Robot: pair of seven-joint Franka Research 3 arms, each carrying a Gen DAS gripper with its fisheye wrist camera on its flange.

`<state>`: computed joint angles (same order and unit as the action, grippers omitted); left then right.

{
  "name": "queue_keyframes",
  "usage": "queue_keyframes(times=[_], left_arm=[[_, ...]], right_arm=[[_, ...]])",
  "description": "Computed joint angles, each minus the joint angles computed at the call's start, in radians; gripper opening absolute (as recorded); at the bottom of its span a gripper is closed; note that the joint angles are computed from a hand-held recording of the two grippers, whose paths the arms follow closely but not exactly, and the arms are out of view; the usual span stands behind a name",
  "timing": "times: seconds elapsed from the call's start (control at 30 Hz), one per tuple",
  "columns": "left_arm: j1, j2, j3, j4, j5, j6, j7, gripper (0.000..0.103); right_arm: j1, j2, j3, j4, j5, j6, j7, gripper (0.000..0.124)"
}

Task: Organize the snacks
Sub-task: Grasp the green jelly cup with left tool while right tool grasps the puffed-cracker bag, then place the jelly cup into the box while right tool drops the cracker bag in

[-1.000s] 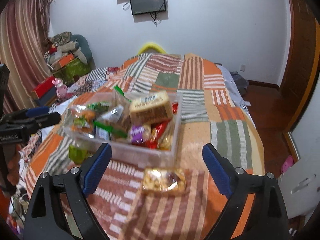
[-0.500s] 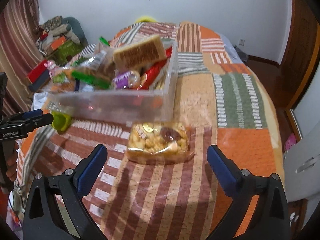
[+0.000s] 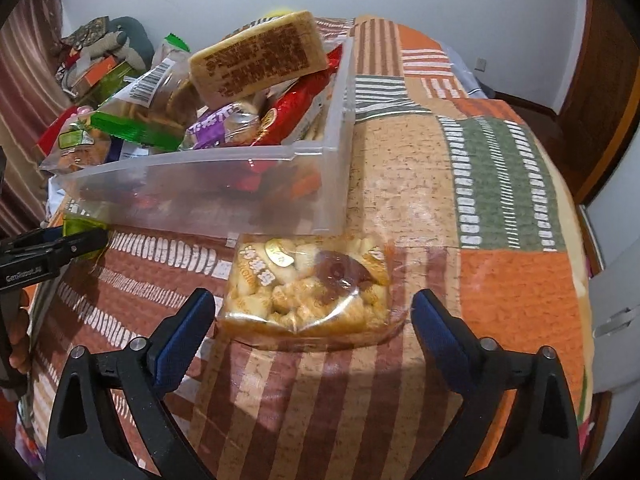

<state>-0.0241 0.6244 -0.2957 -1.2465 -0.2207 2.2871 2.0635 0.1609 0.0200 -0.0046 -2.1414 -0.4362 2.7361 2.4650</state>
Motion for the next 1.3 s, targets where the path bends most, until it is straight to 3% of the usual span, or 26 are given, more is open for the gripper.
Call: queue_keyframes(times=[0.13, 0.43, 0.77, 1.0, 1.3], left_arm=[[0.002, -0.022, -0.005, -0.037, -0.004, 0.019, 0.016, 0.047], [0.039, -0.122, -0.019, -0.158, -0.070, 0.033, 0.081, 0.046], [0.074, -0.275, -0.026, -0.287, -0.248, 0.060, 0.226, 0.046], [0.049, -0.289, -0.015, -0.240, -0.344, 0.046, 0.274, 0.046], [0.002, -0.205, -0.025, -0.092, -0.324, 0.039, 0.227, 0.046]], right_arm=[[0.000, -0.008, 0.001, -0.010, 0.018, 0.008, -0.011, 0.075], [-0.011, -0.054, 0.023, -0.045, -0.044, 0.025, 0.049, 0.073], [-0.052, -0.136, 0.076, -0.076, -0.148, 0.043, 0.133, 0.073], [-0.086, -0.138, 0.099, -0.046, -0.223, 0.065, 0.184, 0.073], [-0.080, -0.073, 0.071, 0.047, -0.280, 0.094, 0.206, 0.073]])
